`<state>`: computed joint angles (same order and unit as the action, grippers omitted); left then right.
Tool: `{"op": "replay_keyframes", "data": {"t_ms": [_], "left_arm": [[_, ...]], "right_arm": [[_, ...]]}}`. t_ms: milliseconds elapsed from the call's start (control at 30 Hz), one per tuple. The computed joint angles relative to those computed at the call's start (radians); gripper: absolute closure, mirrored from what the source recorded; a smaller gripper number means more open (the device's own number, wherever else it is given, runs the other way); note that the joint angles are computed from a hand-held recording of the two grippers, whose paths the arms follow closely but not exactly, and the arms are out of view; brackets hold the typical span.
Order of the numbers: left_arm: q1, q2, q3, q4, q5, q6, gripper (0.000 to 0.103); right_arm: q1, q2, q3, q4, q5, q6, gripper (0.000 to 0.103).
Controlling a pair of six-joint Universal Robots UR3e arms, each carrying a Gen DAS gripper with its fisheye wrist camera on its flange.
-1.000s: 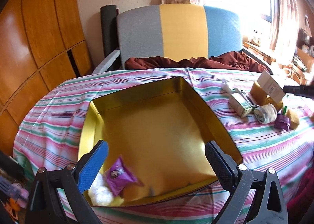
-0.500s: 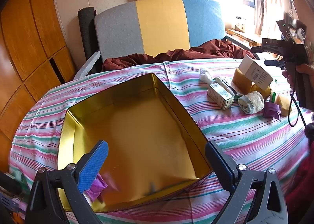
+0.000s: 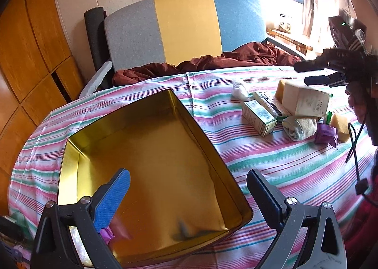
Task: Organize objects
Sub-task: 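Grasp the green-and-white box with the left gripper while the right gripper grasps the white carton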
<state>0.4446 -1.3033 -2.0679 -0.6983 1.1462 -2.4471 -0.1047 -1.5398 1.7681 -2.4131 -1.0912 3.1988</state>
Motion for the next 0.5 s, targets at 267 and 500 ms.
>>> {"op": "replay_keyframes", "data": {"t_ms": [267,500], "left_arm": [[-0.084,-0.091,0.107,-0.02,0.02,-0.069,0.003],[-0.202,-0.226,0.254,-0.046,0.046,-0.15,0.003]], "right_arm": [[0.05,-0.004,-0.037,0.086,-0.129,-0.104,0.015],[0.006,-0.044,-0.002,0.061,-0.137,-0.071,0.014]]}}
